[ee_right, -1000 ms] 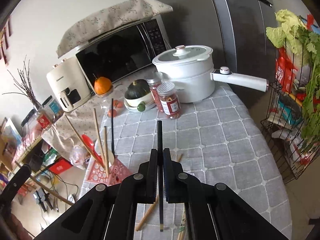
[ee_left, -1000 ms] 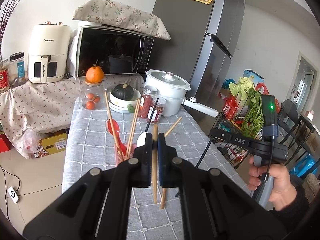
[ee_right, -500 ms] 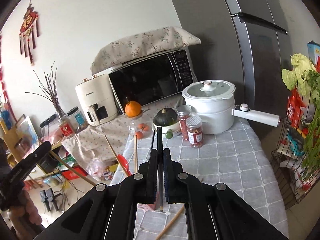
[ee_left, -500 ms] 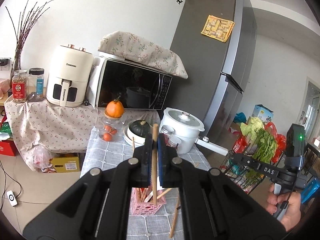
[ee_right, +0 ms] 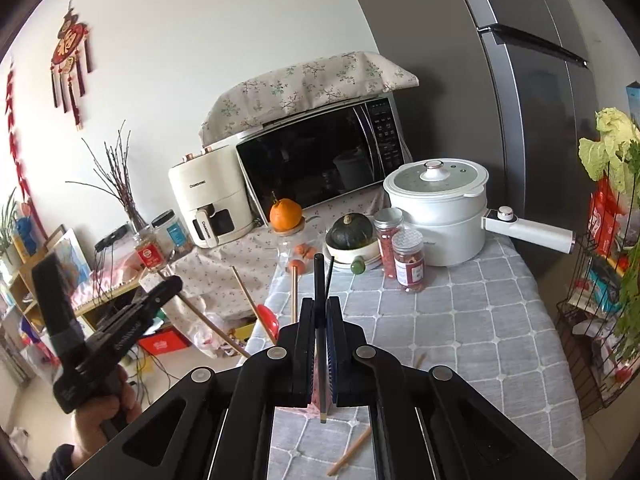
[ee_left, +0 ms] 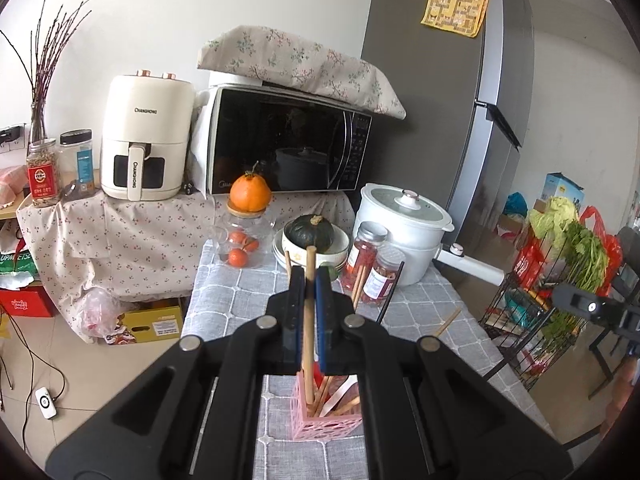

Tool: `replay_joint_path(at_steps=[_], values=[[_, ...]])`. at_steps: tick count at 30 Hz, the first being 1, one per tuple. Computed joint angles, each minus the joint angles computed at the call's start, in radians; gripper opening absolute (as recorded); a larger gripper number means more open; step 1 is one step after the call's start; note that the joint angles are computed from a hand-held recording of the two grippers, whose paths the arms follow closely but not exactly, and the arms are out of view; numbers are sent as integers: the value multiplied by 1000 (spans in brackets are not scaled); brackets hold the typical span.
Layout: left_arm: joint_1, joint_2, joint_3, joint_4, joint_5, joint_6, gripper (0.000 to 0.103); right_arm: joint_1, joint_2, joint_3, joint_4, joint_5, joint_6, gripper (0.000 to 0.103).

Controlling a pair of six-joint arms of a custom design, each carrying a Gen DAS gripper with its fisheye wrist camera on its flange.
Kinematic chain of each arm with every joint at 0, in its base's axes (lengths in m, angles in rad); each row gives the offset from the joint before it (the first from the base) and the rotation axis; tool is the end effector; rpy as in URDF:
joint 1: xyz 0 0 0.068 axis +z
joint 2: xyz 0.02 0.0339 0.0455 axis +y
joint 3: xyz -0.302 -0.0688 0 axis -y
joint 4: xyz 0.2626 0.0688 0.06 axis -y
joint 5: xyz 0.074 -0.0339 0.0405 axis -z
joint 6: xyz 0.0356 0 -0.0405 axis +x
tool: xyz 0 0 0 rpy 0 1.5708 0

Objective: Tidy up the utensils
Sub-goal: 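Lower both held chopsticks into the pink holder and open both grippers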

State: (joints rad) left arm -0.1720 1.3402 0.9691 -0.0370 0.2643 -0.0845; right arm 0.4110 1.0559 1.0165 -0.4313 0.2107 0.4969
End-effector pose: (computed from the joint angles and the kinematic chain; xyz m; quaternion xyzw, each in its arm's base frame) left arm 0.3107 -0.0634 0.3252 0.1085 0.8245 -0.1788 0.5258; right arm 0.2166 0.0863 0.3766 0.0913 0.8446 0.1474 0.5065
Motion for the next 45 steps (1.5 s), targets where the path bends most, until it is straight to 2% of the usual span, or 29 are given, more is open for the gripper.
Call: replay_joint_path(at_steps=[6, 8, 9, 10, 18, 25, 30, 39, 44, 45], values=[[-16, 64, 23, -9, 19, 14, 7, 17, -8, 5, 15, -14, 14, 5], [-12, 76, 35, -26, 32, 1, 24, 24, -9, 9, 22, -13, 20, 5], [-7, 71, 34, -31, 37, -13, 42, 30, -10, 10, 28, -10, 24, 5], [-2, 70, 33, -29, 47, -26, 52, 37, -10, 12, 36, -5, 29, 5], [68, 29, 42, -138, 97, -42, 64, 70, 15, 16, 145, 64, 33, 5], [117, 21, 39, -276, 101, 40, 78, 55, 117, 15, 247, 62, 60, 5], [130, 32, 40, -367, 84, 117, 79, 46, 206, 28, 287, 60, 76, 5], [135, 48, 41, -438, 74, 178, 82, 20, 327, 51, 285, -8, 130, 6], [112, 56, 52, -469, 56, 190, 88, 4, 340, 48, 286, -44, 141, 13], [104, 55, 50, -469, 46, 190, 92, -1, 334, 43, 294, -57, 142, 23]])
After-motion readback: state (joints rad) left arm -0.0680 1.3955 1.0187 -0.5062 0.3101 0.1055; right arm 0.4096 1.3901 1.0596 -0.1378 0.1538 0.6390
